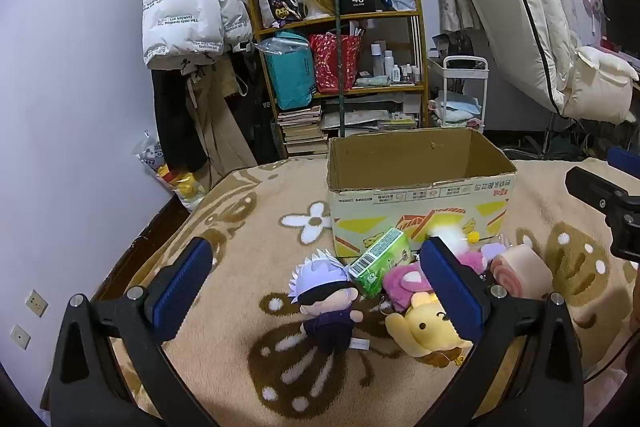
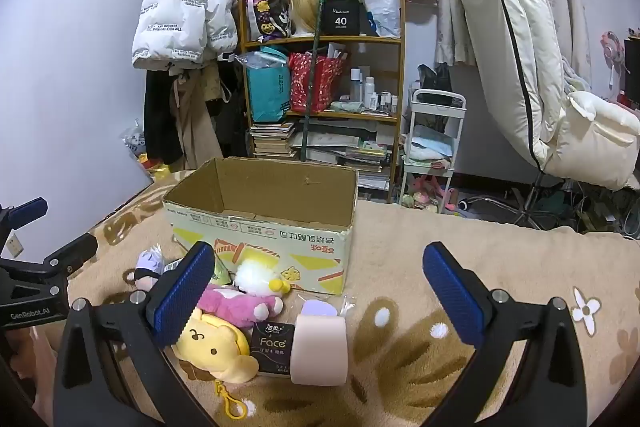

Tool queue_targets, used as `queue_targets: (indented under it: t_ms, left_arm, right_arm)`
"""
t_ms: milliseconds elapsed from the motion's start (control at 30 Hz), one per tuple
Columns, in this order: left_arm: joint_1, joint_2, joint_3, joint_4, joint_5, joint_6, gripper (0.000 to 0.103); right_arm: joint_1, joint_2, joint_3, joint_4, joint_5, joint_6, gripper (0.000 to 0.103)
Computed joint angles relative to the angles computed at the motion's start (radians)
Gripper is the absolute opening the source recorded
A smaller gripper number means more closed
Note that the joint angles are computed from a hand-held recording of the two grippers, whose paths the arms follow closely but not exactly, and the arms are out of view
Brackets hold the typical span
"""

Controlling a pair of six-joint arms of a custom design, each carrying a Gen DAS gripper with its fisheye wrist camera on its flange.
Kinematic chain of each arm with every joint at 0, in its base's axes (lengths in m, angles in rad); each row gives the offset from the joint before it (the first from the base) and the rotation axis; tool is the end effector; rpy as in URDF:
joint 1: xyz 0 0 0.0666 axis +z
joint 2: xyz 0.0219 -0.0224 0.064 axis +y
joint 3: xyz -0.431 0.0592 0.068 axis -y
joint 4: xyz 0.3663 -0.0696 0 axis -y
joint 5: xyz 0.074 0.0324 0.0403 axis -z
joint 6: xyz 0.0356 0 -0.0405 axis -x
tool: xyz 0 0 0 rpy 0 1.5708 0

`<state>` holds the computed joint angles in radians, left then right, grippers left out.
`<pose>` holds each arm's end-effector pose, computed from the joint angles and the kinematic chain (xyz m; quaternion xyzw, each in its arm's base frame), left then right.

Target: Organize soft objects

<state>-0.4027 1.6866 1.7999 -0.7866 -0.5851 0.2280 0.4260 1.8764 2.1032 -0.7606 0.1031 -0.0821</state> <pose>0.5449 -0.2112 0.5275 -0.0494 0.8703 0.1182 0.4755 0.6095 0.2721 0.5477 -0.1233 0.8590 0.0811 0.4903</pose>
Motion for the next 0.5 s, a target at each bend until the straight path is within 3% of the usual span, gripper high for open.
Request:
queue_targets:
  t_ms: [500]
  left_arm:
    - [0.001,0.004,0.003,0.001,-0.012,-0.002,0.102]
  right_arm:
    - [-0.006,0.004,0.007,-0.021,-0.011,-0.011,0.103]
